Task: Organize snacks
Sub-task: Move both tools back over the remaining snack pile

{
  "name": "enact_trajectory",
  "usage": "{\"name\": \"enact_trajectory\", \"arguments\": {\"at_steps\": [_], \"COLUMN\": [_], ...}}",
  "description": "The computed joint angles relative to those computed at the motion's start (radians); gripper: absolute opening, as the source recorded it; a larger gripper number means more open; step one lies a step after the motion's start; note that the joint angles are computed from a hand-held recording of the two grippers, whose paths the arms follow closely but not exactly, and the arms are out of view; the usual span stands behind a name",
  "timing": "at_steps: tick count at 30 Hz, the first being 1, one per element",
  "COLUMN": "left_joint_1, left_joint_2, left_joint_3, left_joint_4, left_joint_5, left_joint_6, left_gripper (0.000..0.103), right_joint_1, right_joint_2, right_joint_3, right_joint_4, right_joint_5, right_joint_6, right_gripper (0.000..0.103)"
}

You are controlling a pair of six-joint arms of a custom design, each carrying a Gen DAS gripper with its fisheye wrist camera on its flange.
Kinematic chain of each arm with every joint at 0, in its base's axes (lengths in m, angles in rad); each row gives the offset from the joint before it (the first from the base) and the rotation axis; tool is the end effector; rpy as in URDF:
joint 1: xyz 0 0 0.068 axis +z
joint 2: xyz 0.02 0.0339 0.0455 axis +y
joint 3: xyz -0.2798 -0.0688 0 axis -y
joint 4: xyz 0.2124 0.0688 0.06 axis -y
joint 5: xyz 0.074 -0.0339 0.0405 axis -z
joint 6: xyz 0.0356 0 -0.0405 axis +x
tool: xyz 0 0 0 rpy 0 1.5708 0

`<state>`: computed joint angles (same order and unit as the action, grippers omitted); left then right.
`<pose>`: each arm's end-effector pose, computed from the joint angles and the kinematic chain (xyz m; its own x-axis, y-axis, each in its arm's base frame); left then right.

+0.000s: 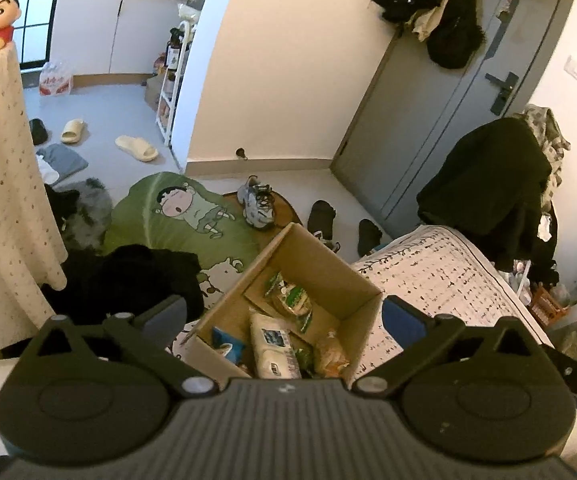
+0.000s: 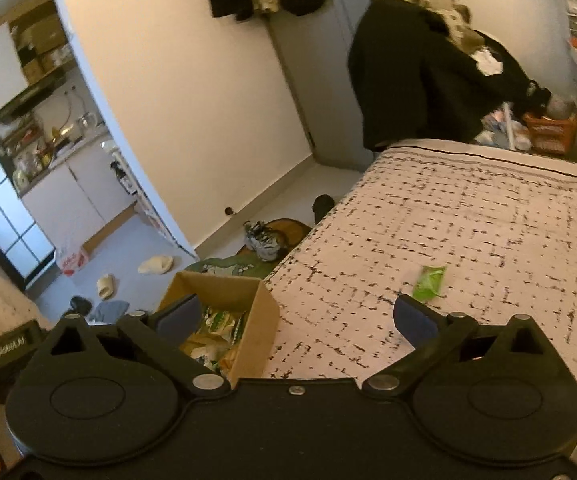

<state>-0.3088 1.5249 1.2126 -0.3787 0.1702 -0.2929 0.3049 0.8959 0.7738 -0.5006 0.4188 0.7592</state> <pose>0.2952 -0.1005 0.3153 -0.7037 -0.0742 -0.7066 0.2305 0.9169 -0.3258 0.1473 0.0312 0.3035 -0.3754 0.5411 -0.7525 0.4126 0.8246 0.3871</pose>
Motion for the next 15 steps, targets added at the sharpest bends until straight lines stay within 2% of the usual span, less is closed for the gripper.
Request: {"name": "enact_trajectory", "arguments": {"at_steps": [5, 9, 15], "left_joint_1": [-0.029, -0.05, -0.097], "left_joint_2": [-0.035, -0.05, -0.072], "left_joint_3": [-0.023, -0.035, -0.069], "left_joint_4": [-0.002, -0.006, 0.004], "left_joint_5": [-0.012, -0.008, 0.01], "left_joint_6": [-0.005, -0.009, -0.022], "left_gripper": [0.103, 0.103, 0.103], "right_joint_1": [-0.084, -0.126, -0.235], "right_joint_2": [-0.106, -0.164, -0.263], "right_joint_3": [-0.046, -0.075, -0.105], "right_joint_4": [-0.048, -0.104, -0.182], "right_joint_5": [-0.066, -0.064, -0.156], "right_joint_6": [0.025, 0.037, -0.031], "right_gripper": [0.103, 0.103, 0.103]}}
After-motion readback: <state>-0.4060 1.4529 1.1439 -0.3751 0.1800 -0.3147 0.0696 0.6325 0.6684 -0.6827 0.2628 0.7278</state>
